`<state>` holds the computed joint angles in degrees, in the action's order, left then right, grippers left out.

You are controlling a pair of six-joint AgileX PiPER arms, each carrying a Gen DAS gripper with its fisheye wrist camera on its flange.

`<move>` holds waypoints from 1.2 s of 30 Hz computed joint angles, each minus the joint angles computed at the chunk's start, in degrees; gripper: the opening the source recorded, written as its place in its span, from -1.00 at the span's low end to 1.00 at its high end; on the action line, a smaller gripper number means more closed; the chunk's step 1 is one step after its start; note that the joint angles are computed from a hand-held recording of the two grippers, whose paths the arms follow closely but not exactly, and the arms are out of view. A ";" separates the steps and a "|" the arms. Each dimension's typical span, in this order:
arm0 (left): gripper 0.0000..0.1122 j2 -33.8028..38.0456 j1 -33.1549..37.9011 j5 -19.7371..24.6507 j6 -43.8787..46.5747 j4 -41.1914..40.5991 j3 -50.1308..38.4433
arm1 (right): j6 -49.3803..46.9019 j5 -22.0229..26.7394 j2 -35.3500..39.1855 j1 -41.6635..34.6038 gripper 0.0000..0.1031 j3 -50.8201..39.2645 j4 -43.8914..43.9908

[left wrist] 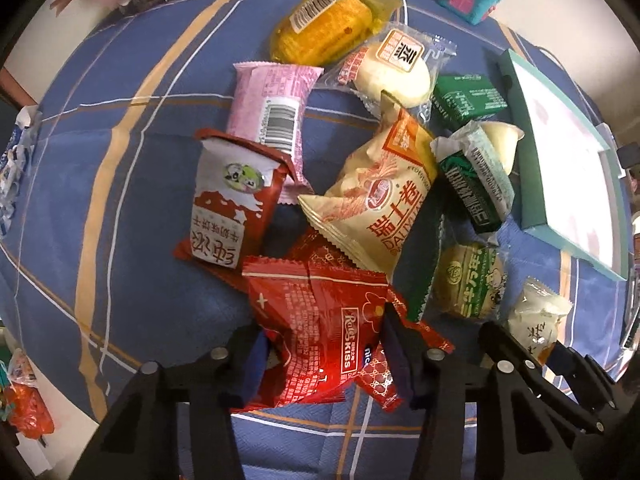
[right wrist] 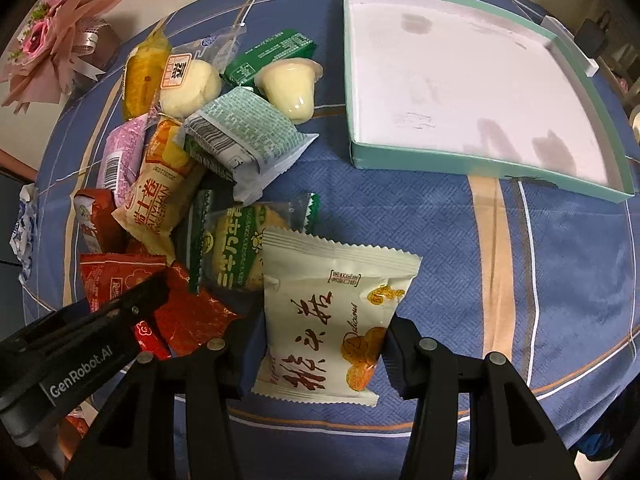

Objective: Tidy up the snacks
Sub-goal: 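Carry both packets over the white tray and open both tools to drop them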

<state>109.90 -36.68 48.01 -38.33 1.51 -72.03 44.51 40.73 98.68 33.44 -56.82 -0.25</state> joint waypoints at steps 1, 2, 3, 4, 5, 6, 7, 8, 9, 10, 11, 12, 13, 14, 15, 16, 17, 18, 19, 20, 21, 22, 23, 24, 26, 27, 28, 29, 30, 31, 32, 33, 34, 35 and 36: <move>-0.04 -0.17 -0.08 0.01 -0.22 0.08 -0.09 | 0.25 0.41 -0.51 -0.01 0.02 -0.08 0.13; -0.05 -0.69 -0.38 -1.02 -0.80 0.44 0.25 | 1.20 3.12 -3.32 1.20 0.02 -0.25 0.00; -0.06 -3.49 0.22 -0.82 -0.27 0.38 2.88 | 1.27 3.74 -4.25 1.31 0.02 -0.34 0.07; -0.06 -6.34 1.18 -0.72 0.81 0.15 5.15 | 0.93 3.92 -4.91 1.06 0.02 -0.41 0.23; -0.06 -7.27 0.82 -0.81 0.18 0.69 5.12 | 0.72 4.71 -6.43 0.82 0.02 -0.25 0.38; -0.06 -7.81 0.56 -0.84 -0.24 1.07 5.10 | 1.58 6.63 -9.18 1.42 0.02 0.11 0.21; -0.06 -8.98 0.23 -0.25 -0.68 1.43 5.09 | 1.51 6.81 -9.93 1.15 0.02 -0.04 0.19; -0.06 -9.68 -0.15 -0.13 -1.28 1.99 4.96 | 1.54 7.28 -10.94 0.76 0.02 -0.36 0.01; -0.06 -10.21 -0.58 0.00 -2.07 2.76 4.56 | 1.73 7.82 -11.85 0.39 0.02 -0.77 -0.43; -0.06 -10.46 -0.89 0.15 -2.64 3.33 4.18 | 2.06 8.12 -12.52 0.06 0.02 -1.00 -1.13; -0.06 -10.57 -1.37 0.57 -3.22 4.04 3.14 | 2.57 8.65 -13.09 -0.51 0.02 -1.49 -2.24; -0.06 -10.48 -1.72 1.21 -3.44 4.31 1.88 | 3.00 8.69 -13.22 -0.97 0.02 -1.56 -3.02; -0.06 -10.32 -1.96 1.87 -3.33 4.38 0.50 | 3.48 9.10 -13.42 -1.76 0.02 -1.85 -4.05; -0.06 -9.45 -1.83 1.77 -2.98 4.41 -0.55 | 3.97 9.60 -13.57 -2.81 0.02 -2.27 -5.18; -0.06 -9.24 -1.92 2.10 -2.53 4.62 -1.66 | 4.51 10.17 -13.76 -4.04 0.02 -2.67 -6.23; -0.06 -8.72 -2.29 2.68 -2.43 4.96 -3.13 | 5.49 10.96 -14.08 -4.78 0.02 -3.02 -7.31; -0.06 -7.61 -3.05 3.55 -2.18 5.66 -6.13 | 5.75 11.34 -14.34 -5.69 0.02 -3.22 -7.97; -0.06 -7.66 -3.42 4.14 -1.84 5.97 -7.34 | 6.11 11.27 -14.58 -7.05 0.02 -3.31 -9.11; -0.06 -7.37 -3.56 4.83 -1.10 6.11 -8.81 | 6.48 11.41 -14.89 -8.05 0.02 -3.44 -10.19; -0.06 -5.58 -4.43 5.70 -0.47 6.61 -12.58 | 7.23 10.67 -14.62 -9.02 0.02 -3.10 -11.54; -0.06 -4.35 -4.20 5.49 0.55 6.65 -14.06 | 7.52 10.32 -14.50 -10.13 0.02 -3.00 -12.41; -0.06 -2.53 -4.90 6.24 1.05 7.05 -17.53 | 7.27 10.26 -14.72 -11.83 0.02 -3.06 -12.85; -0.06 -1.23 -5.37 5.94 1.05 7.28 -18.92 | 6.94 10.23 -14.85 -13.53 0.02 -3.08 -13.10; -0.06 0.89 -5.89 6.42 2.08 6.85 -22.39 | 6.57 9.46 -14.82 -15.03 0.02 -2.48 -13.29; -0.06 4.58 -6.70 5.89 3.10 6.18 -26.74 | 5.39 9.36 -15.23 -18.32 0.02 -2.13 -13.48; -0.06 7.08 -7.20 6.39 3.89 5.60 -30.29 | 4.25 9.44 -16.29 -20.29 0.02 -1.31 -13.29; -0.06 8.76 -7.57 6.77 4.35 5.27 -32.60 | 3.66 9.43 -16.02 -22.02 0.02 -1.59 -13.33; -0.06 11.30 -8.09 7.69 5.15 4.73 -36.51 | 3.48 9.43 -15.88 -23.48 0.02 -1.75 -13.53; -0.06 12.97 -8.37 8.24 5.62 4.41 -39.00 | 3.94 8.55 -16.22 -24.58 0.02 -0.57 -14.13; -0.06 14.49 -8.60 8.71 6.08 4.04 -41.29 | 4.18 7.62 -16.20 -25.81 0.02 0.29 -14.62; -0.06 17.09 -8.83 9.64 6.88 3.18 -45.30 | 3.96 6.93 -15.70 -27.08 0.02 0.25 -14.77; -0.06 18.84 -8.98 10.29 7.29 2.74 -48.02 | 4.00 5.96 -14.80 -27.97 0.02 0.17 -14.96; -0.06 20.78 -9.09 10.59 7.48 2.62 -50.37 | 4.86 6.05 -14.27 -28.56 0.02 0.04 -15.28; -0.06 23.37 -9.33 11.77 7.93 2.46 -54.34 | 4.10 5.76 -14.40 -29.64 0.02 0.26 -14.89; -0.06 24.68 -9.58 12.81 8.18 2.40 -56.72 | 3.64 4.95 -13.78 -30.52 0.02 0.42 -14.62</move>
